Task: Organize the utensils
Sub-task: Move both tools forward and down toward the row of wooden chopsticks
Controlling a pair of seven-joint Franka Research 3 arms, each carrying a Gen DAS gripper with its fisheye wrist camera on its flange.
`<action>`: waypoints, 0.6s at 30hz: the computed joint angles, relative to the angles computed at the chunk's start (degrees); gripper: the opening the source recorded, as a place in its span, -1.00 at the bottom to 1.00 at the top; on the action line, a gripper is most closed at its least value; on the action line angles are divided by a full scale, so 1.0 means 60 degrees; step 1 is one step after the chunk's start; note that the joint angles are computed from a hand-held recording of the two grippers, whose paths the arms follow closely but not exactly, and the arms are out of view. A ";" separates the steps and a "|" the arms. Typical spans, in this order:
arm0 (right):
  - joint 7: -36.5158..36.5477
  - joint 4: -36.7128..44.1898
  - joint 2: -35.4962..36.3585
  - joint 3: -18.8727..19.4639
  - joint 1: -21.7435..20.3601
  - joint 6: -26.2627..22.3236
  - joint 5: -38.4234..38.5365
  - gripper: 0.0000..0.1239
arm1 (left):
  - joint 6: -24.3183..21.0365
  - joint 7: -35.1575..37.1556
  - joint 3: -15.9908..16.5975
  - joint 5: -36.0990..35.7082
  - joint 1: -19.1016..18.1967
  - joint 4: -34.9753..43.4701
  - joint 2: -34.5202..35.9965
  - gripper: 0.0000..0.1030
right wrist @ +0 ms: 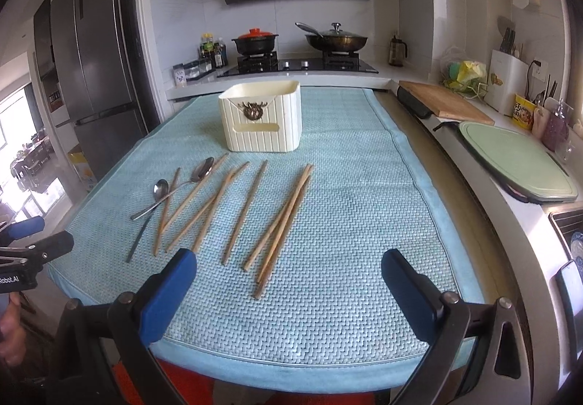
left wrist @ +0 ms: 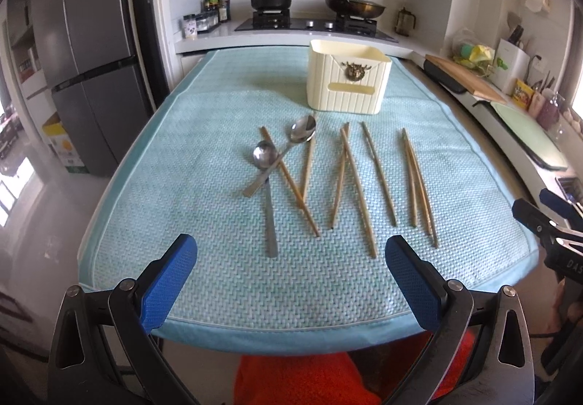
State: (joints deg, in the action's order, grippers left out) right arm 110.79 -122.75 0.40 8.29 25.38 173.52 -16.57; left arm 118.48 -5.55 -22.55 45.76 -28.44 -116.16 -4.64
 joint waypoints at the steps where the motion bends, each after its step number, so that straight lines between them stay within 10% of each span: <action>1: 0.0051 0.0161 0.0182 -0.0017 -0.0011 -0.0119 -0.0048 0.66 | 0.0196 0.0013 0.0068 -0.0040 0.0051 -0.0040 0.0063 0.99; 18: 0.0368 0.2435 0.2560 -0.1299 0.1231 -0.1519 -0.0445 0.66 | 0.1992 0.0408 0.0930 -0.0824 0.0796 -0.0418 0.1060 0.99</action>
